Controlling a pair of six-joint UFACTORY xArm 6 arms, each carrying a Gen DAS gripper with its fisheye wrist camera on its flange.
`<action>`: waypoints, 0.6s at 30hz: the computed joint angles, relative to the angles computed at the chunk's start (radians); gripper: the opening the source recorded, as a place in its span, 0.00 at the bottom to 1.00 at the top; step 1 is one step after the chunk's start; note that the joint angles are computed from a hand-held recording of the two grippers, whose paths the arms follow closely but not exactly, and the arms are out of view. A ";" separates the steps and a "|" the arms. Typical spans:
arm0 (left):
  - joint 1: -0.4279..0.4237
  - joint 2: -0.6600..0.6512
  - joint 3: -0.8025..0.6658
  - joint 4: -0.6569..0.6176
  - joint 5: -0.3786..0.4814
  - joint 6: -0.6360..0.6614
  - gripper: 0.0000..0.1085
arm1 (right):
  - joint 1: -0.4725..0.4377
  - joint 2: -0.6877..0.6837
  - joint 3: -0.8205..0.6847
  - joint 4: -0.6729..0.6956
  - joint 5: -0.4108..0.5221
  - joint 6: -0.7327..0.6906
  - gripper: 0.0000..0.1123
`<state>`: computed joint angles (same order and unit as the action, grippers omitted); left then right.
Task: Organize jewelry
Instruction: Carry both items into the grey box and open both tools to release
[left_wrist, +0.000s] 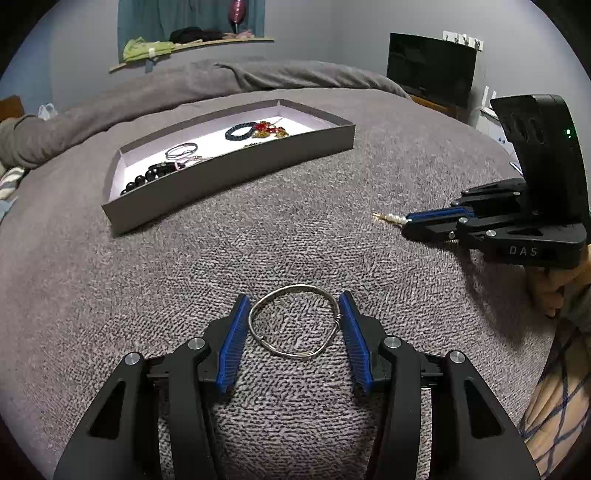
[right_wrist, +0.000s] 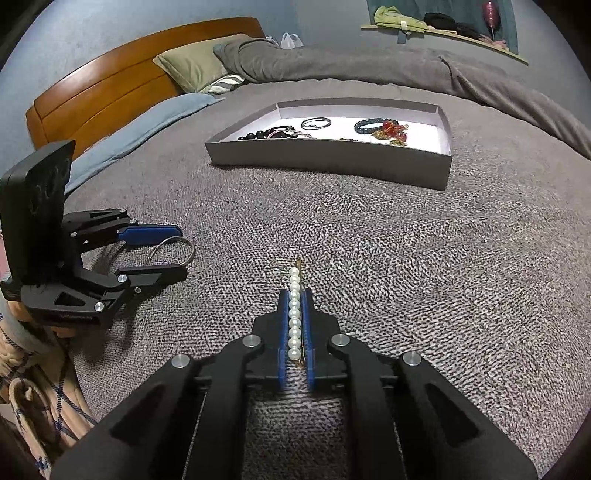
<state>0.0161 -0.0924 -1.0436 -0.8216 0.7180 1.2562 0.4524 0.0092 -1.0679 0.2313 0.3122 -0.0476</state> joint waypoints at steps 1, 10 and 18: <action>-0.001 -0.005 0.004 0.000 -0.002 0.000 0.46 | 0.001 -0.005 0.006 -0.004 -0.006 0.003 0.06; 0.023 -0.019 -0.017 -0.051 0.019 0.026 0.46 | 0.002 -0.036 0.032 0.050 -0.063 -0.021 0.06; 0.030 0.023 -0.092 -0.056 0.016 0.000 0.46 | -0.005 -0.032 0.011 0.065 -0.091 -0.014 0.06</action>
